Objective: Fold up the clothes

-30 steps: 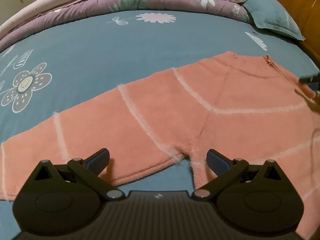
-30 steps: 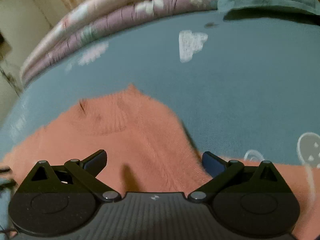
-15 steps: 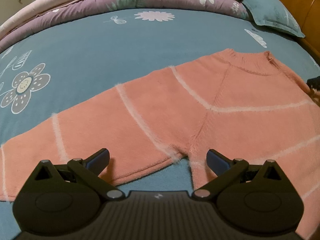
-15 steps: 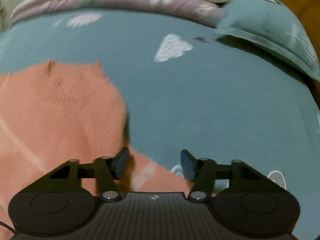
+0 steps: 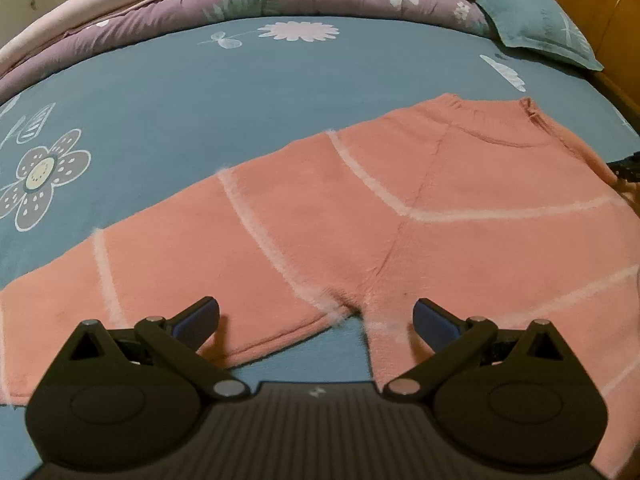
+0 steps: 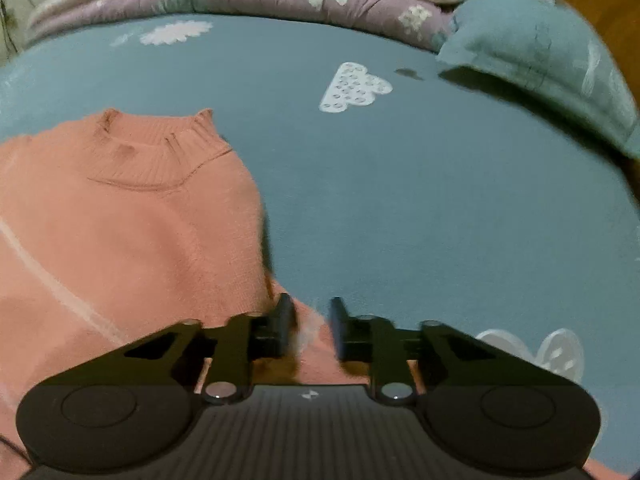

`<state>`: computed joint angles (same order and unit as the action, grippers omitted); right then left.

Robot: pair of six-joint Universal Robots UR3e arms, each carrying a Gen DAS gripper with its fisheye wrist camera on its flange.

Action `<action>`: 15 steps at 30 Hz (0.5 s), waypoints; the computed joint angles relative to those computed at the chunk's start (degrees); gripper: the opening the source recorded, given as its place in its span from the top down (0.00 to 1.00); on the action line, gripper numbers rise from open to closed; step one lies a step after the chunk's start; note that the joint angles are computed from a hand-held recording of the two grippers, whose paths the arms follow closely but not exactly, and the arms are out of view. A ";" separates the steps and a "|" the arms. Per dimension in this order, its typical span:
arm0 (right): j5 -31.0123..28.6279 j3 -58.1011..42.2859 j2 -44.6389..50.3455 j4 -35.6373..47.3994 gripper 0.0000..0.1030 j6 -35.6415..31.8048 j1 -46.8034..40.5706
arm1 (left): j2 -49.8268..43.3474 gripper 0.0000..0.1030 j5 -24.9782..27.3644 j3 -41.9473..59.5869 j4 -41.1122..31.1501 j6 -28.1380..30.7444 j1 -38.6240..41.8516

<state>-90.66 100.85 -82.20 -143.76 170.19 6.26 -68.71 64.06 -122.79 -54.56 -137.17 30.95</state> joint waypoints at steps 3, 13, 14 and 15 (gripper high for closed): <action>-4.84 -3.39 3.07 0.89 0.96 1.05 0.57 | 0.11 0.01 -0.54 0.25 -0.02 0.16 0.28; 10.74 -4.52 -3.00 9.36 0.76 -5.53 -8.25 | 0.45 0.01 0.22 -0.41 0.14 -0.52 0.57; 11.55 -4.32 -3.55 10.14 0.73 -5.15 -8.55 | 0.39 0.01 -0.03 -0.30 0.12 -0.53 0.40; 12.46 -4.04 -4.13 10.84 0.71 -4.72 -8.85 | 0.43 0.01 -0.41 -0.21 -0.03 -0.36 0.28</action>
<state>-78.20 96.81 -86.34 -132.92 165.47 -2.59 -68.27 63.66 -123.00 -54.59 -137.53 31.23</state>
